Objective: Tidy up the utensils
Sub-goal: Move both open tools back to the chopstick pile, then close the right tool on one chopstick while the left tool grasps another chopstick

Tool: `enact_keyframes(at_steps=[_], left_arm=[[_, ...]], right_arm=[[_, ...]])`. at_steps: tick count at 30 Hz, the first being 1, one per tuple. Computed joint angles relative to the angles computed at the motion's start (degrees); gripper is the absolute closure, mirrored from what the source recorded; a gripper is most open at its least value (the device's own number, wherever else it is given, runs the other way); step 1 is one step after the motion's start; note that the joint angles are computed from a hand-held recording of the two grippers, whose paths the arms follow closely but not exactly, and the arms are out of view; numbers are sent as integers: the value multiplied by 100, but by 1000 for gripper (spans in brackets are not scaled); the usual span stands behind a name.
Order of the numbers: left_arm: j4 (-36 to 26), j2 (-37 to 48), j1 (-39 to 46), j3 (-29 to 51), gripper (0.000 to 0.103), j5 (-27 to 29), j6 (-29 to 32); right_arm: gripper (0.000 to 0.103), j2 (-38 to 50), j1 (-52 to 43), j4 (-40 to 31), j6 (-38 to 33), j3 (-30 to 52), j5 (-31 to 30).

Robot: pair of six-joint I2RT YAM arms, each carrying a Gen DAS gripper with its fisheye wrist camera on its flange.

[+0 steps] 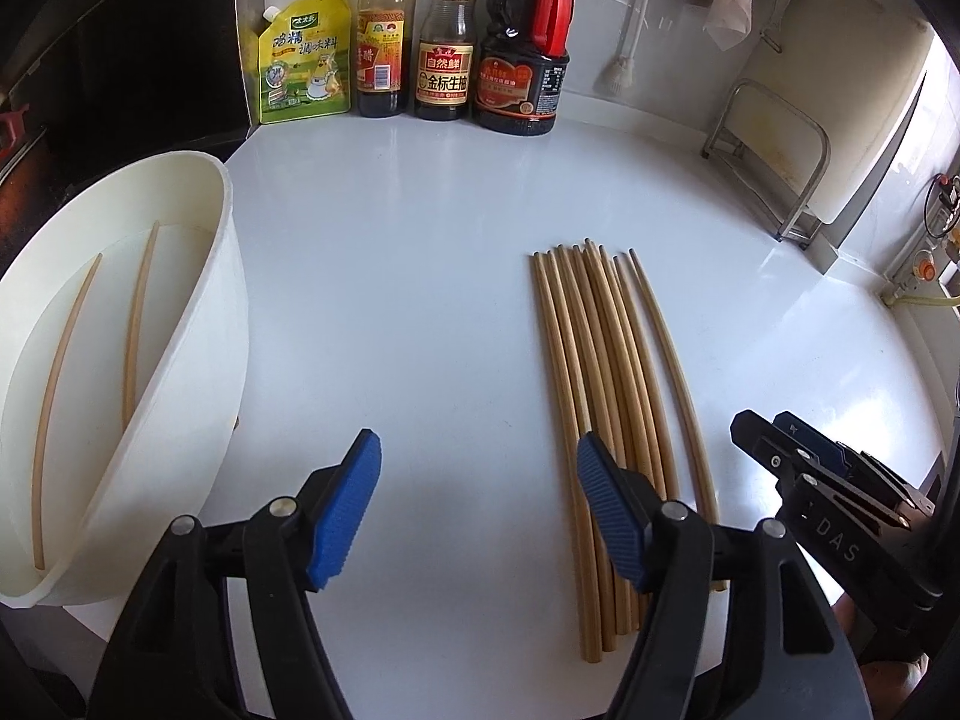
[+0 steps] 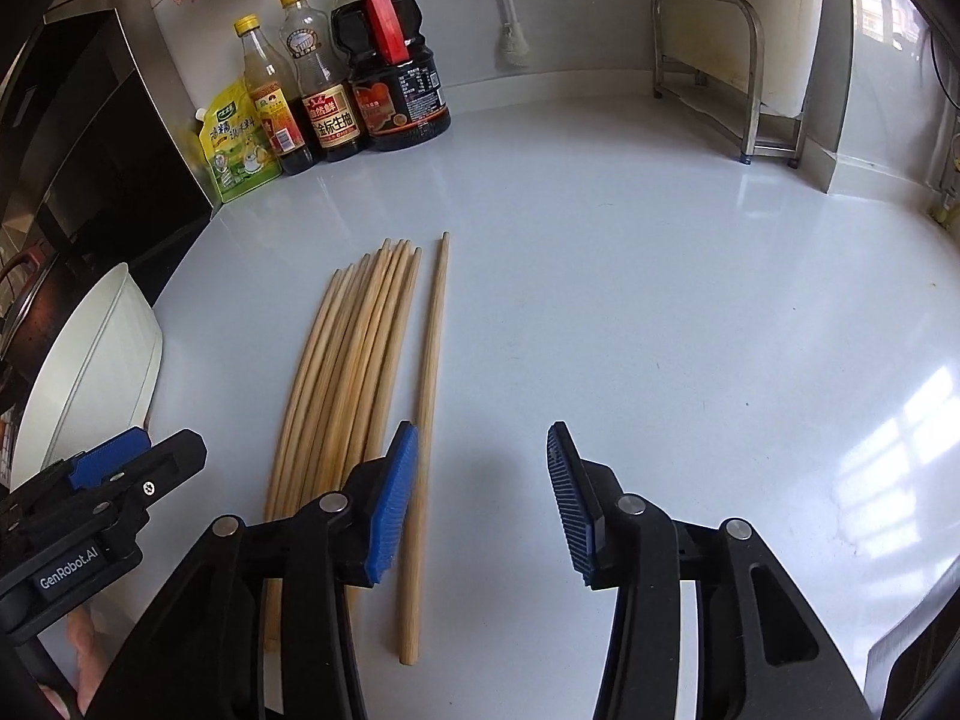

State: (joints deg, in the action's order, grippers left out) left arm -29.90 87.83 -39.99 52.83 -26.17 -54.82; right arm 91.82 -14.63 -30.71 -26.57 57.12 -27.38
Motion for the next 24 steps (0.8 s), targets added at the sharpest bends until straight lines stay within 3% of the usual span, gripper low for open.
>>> enact_keyframes(at_steps=[6,24], left_arm=[[38,-13,46,-112,28,-81,-79],[141,470,63,145,28,29,50]], right_arm=[[58,110,249,155,-61,-49,290],[57,70,429,780,-114,-347,962]])
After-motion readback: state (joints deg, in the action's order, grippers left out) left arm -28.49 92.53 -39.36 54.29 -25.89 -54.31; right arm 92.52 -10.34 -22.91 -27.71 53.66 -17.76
